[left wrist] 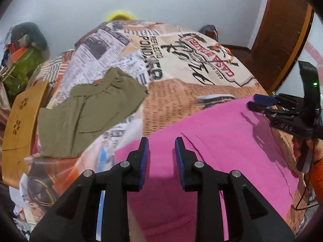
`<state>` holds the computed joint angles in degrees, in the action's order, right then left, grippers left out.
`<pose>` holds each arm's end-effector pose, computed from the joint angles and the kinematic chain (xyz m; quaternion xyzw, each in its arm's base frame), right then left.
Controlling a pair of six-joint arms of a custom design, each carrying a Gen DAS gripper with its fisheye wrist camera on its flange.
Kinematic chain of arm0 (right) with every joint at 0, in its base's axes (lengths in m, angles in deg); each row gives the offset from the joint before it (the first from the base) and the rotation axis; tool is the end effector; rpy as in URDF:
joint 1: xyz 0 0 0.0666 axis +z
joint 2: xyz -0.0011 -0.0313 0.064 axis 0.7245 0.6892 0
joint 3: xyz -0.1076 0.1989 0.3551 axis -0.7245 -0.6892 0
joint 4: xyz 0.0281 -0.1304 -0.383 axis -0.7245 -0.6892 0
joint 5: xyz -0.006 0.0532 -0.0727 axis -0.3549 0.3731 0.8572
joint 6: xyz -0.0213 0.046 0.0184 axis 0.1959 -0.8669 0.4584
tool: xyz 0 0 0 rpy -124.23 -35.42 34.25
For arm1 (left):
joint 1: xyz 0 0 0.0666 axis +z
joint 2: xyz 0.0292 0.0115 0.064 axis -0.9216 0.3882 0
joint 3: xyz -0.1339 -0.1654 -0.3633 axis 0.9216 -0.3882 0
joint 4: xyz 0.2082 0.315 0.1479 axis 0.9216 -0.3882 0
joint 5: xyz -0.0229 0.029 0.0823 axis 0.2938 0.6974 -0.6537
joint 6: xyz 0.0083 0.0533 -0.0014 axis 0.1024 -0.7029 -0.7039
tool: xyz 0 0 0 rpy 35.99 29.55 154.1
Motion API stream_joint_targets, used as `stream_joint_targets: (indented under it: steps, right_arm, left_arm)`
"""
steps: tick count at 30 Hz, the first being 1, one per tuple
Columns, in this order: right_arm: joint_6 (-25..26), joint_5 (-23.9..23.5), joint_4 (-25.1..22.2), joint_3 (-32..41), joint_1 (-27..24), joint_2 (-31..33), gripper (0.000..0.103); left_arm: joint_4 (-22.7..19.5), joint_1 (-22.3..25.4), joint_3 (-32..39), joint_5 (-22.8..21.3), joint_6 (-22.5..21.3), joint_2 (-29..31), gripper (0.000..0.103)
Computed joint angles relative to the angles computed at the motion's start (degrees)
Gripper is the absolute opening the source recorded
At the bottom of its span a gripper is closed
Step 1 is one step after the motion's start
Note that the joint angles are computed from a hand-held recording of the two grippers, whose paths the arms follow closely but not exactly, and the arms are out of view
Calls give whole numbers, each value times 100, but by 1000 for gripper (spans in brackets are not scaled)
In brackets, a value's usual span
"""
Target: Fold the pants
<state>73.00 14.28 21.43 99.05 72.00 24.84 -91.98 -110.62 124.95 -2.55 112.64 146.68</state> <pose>0.3912 0.1955 0.4625 -0.3091 0.8920 0.1515 0.2929 0.3278 -0.2913 0.4502 -0.0470 0.9539 -0.0009 0.2966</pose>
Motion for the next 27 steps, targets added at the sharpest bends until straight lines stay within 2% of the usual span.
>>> stream_joint_targets:
  steps: [4, 7, 11, 15, 19, 22, 27]
  right_arm:
    - [-143, -99, -138, -62, -21, 241, 33]
    - [-260, -387, -71, -166, -188, 240, 34]
    - [-293, -375, -243, -74, -336, 283, 37]
    - [-233, 62, -454, -25, -303, 147, 37]
    - [-102, 70, -571, -26, -355, -96, 37]
    - [12, 179, -598, -28, -336, -387, 37]
    - [-26, 22, -673, 25, -331, -914, 37]
  left_arm:
    - [64, 52, -127, 180, 16, 121, 27]
    - [318, 132, -356, 372, 7, 33, 27]
    - [345, 151, -369, 441, 28, -14, 27]
    - [22, 42, -228, 183, 194, -1, 27]
    - [-170, -86, -203, 31, 393, -198, 28]
    - [-458, -290, -99, -281, 601, -344, 34]
    - [-935, -781, 127, -862, 1070, -606, 50]
